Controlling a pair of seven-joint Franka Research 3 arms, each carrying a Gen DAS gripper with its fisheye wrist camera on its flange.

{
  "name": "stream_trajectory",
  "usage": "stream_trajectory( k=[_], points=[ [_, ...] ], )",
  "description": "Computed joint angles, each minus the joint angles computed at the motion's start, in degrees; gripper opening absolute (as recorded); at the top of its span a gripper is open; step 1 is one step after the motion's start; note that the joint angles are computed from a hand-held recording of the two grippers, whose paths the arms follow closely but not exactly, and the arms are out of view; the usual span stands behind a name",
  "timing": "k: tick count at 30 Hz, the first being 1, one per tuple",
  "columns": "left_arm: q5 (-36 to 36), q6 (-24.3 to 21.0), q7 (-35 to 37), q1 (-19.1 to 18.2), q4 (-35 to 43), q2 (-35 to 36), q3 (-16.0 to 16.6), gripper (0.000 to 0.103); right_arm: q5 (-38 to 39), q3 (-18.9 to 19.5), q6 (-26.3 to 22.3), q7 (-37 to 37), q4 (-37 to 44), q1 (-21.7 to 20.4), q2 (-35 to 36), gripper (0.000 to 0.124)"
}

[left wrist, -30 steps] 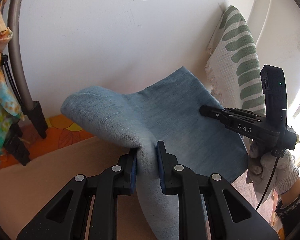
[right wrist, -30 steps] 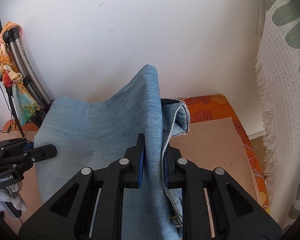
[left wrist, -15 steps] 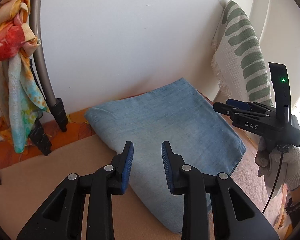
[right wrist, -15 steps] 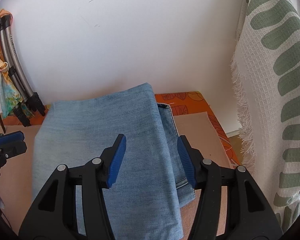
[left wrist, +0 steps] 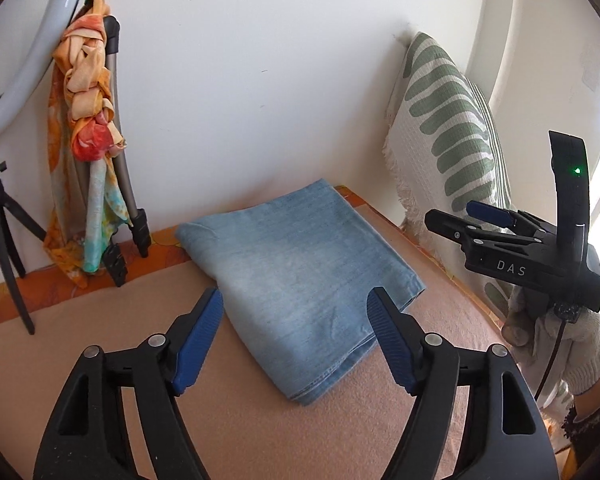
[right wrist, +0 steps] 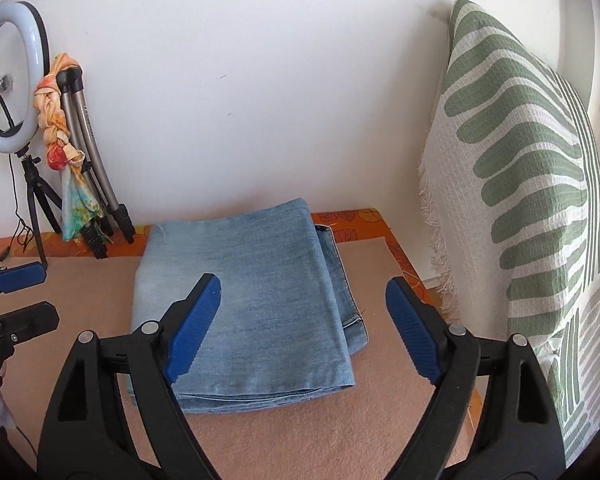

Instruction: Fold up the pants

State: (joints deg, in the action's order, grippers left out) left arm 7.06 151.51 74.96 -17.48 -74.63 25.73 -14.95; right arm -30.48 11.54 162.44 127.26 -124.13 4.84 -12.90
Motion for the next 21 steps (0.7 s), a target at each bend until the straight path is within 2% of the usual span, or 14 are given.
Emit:
stream_trajectory(
  k=[6,10,15,21],
  points=[
    [0.42,4.63,-1.86,0.53,-10.66,-8.36,-0.12,0.081,-2.68,3.80,-1.51,4.20,-4.81,-1.72,-7.92,0.103],
    [1.75,4.91,-4.11,0.22,-15.68,-12.81,0.25,0.081,-0.59,5.72,-4.01,4.36,-7.33,-2.03,-12.43,0.103],
    [1.96,8.21,-5.08,0.68,-24.16,-19.57,0.05,0.081,4.01,6.95,-4.40,3.66,-11.53,-1.68,-18.70,0.103],
    [-3.02,10.97,-2.22,1.06,-32.84,-26.89,0.02,0.081,8.03,10.20,-5.31,2.67,-15.60,-1.96,-25.13,0.103]
  ],
)
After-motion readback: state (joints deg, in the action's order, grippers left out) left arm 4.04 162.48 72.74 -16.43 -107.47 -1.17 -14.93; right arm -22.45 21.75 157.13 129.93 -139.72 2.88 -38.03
